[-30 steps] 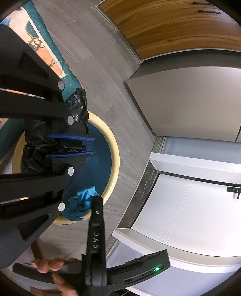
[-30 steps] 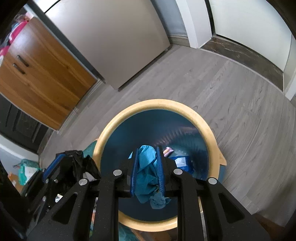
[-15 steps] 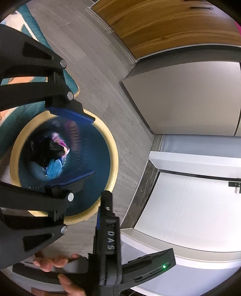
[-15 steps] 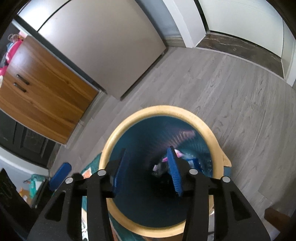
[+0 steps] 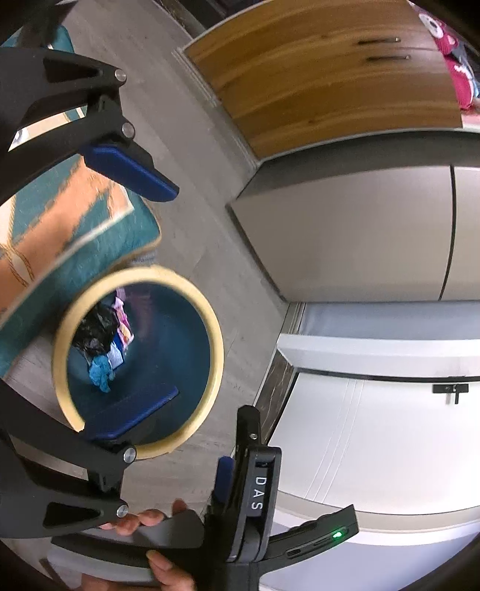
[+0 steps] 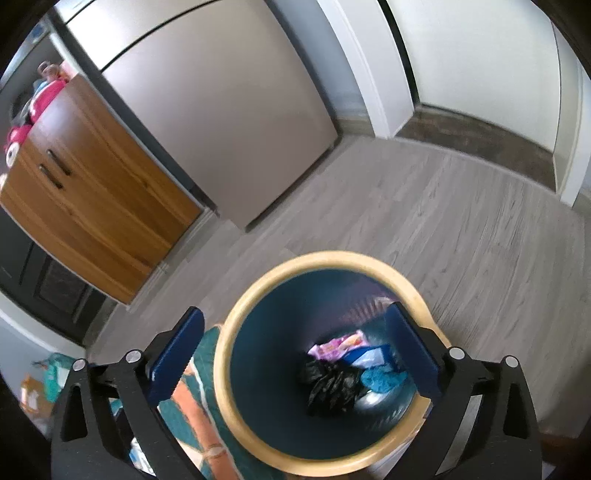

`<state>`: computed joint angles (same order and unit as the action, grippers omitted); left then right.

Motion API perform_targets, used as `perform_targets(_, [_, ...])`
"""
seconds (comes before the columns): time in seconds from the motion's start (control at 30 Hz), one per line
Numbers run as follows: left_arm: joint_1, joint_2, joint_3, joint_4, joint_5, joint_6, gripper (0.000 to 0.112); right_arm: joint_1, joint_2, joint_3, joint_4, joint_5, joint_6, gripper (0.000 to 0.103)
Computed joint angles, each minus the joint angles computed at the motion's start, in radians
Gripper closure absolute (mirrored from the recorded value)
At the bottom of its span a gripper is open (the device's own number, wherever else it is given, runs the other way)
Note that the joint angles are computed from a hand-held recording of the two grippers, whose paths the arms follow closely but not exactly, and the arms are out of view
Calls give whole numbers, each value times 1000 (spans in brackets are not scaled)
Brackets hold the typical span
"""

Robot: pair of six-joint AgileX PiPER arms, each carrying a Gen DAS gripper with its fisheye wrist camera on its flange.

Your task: Collect trash

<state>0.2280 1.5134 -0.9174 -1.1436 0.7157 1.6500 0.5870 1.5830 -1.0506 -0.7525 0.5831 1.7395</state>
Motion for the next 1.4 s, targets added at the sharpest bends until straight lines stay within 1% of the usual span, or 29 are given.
perform_targets(0.07, [39,-21,0,15,14,7,15,39,5,-26,-41,52,28,5])
perform_targets(0.1, [64,-31,-3,20,25,14,15,72,9,-47,-77,100,48,5])
perform_targets(0.17, [101,-45,-12,23,40,21,15,108,15,-72,-107,156,57,5])
perform_targets(0.2, [125,-52,-18,24,54,27,15,132,20,-90,-123,192,59,5])
perform_targets(0.27, [194,-64,-41,32,106,32,15,161,28,-115,-137,229,56,5])
perform_targets(0.4, [343,-65,-112,80,243,27,15,222,46,-158,-144,288,32,5])
perform_targets(0.43, [375,-61,-128,86,265,36,15,234,49,-167,-145,300,28,5])
perform_targets(0.53, [484,-46,-166,86,319,100,15,269,59,-192,-152,327,34,5])
perform_targets(0.6, [558,-7,-223,96,352,117,15,290,68,-207,-151,334,45,5])
perform_targets(0.73, [655,66,-330,124,412,58,15,320,101,-253,-137,348,48,5])
perform_targets(0.8, [703,103,-368,115,430,57,15,335,130,-288,-126,353,47,5])
perform_targets(0.87, [743,131,-389,108,443,63,15,345,168,-338,-95,355,10,5])
perform_targets(0.93, [766,168,-410,112,431,54,15,359,203,-384,-76,365,-29,5])
perform_targets(1.0, [779,205,-437,119,421,36,15,375,261,-463,-50,388,-92,5])
perform_targets(1.07, [794,257,-494,132,423,-12,15,386,312,-534,-25,404,-152,5])
perform_targets(1.2, [821,325,-569,134,438,-45,15,404,438,-719,44,436,-267,5])
perform_targets(1.27, [833,373,-629,151,458,-80,15,414,497,-803,68,445,-304,5])
perform_targets(1.33, [840,418,-679,171,469,-102,15,424,585,-932,109,475,-377,5])
perform_targets(1.37, [841,436,-695,180,465,-102,15,426,613,-975,127,488,-403,5])
perform_targets(1.4, [842,454,-712,193,457,-99,15,426,661,-1053,158,509,-445,5])
